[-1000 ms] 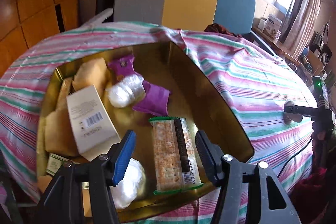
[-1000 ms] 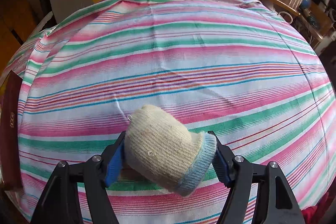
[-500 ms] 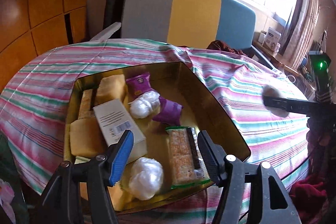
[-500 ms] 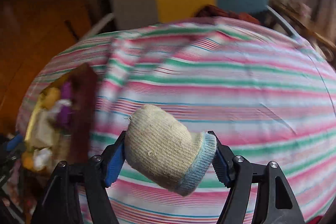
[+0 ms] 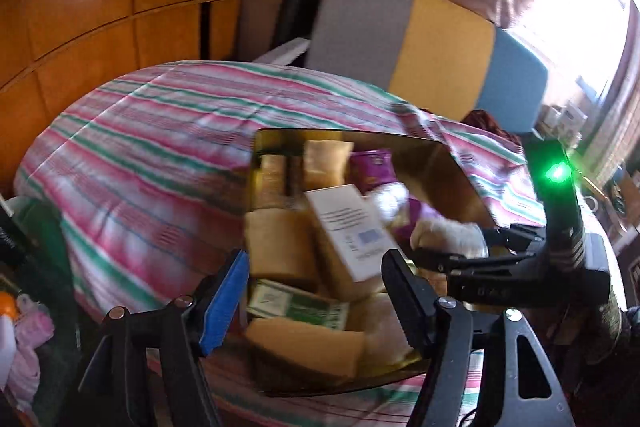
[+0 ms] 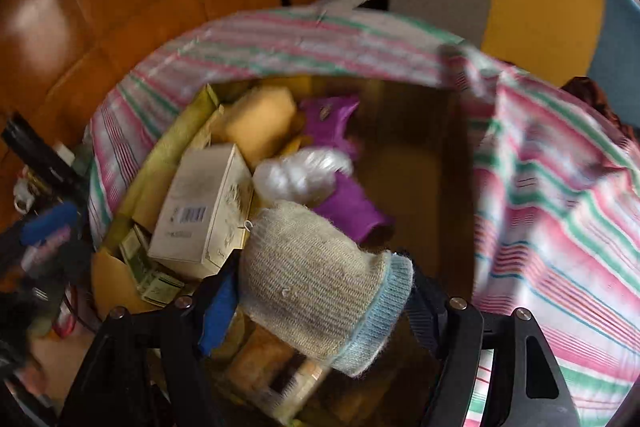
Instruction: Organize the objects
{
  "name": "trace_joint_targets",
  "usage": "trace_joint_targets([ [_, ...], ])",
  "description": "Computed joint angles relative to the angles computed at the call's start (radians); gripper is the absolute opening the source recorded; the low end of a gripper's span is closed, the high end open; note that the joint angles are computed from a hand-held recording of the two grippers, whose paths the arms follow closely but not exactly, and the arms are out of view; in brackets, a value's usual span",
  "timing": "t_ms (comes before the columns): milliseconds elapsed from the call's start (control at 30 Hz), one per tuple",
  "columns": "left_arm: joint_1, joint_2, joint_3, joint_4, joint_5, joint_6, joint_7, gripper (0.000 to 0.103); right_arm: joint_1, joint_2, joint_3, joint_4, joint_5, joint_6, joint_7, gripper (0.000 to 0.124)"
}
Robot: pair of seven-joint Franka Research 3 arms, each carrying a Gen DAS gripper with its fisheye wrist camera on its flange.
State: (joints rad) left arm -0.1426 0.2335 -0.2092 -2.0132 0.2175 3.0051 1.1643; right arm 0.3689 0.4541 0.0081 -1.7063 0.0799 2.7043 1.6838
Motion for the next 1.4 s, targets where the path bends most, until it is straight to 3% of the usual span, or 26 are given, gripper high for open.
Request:
trace_joint_targets([
  [33,-0.041,-0.003,0.051,0.000,0.061,-0.004,-0.059,0.070,0.006,0.018,-0.001,0.017,-0.005,-0.013,0.003,0.075],
  [133,-0.086,-0.007,0.112,-0.002,0.174,0.007,-0.165,0.070,0.008,0.048,0.001,0.040,-0.002,-0.029,0.014,0.076],
  [167,-0.097,-0.007,0.124,0.003,0.208,0.001,-0.197,0.070,0.004,0.047,0.005,0.035,0.007,-0.021,0.009,0.078],
  [233,-0.112,-0.006,0.142,0.012,0.272,-0.006,-0.258,0.070,0.005,0.034,0.001,0.013,0.009,0.000,0.012,0.093],
  [333,-0.136,-0.010,0.165,0.025,0.377,-0.027,-0.354,0.070,-0.007,-0.003,0.012,-0.038,0.040,0.045,0.008,0.097],
  [500,-0.159,-0.028,0.186,0.042,0.585,-0.056,-0.529,0.070,0.011,-0.077,-0.010,-0.135,0.032,0.132,0.053,0.103],
  [600,-0.159,-0.039,0.179,0.052,0.679,-0.079,-0.631,0.070,0.057,-0.125,-0.059,-0.200,-0.033,0.187,0.141,0.103],
  [733,-0.182,-0.052,0.158,0.089,0.823,-0.225,-0.787,0.072,0.123,-0.194,-0.137,-0.294,-0.174,0.252,0.309,0.103],
  [933,-0.150,-0.067,0.086,0.084,0.884,-0.259,-0.792,0.072,0.134,-0.286,-0.164,-0.419,-0.338,0.310,0.508,0.103],
  [1067,-0.116,-0.071,0.051,0.057,0.746,-0.187,-0.660,0.072,0.124,-0.326,-0.160,-0.467,-0.449,0.326,0.611,0.103],
  [1400,-0.133,-0.085,0.070,0.030,0.780,-0.099,-0.688,0.069,0.044,-0.362,-0.094,-0.500,-0.620,0.326,0.779,0.103],
])
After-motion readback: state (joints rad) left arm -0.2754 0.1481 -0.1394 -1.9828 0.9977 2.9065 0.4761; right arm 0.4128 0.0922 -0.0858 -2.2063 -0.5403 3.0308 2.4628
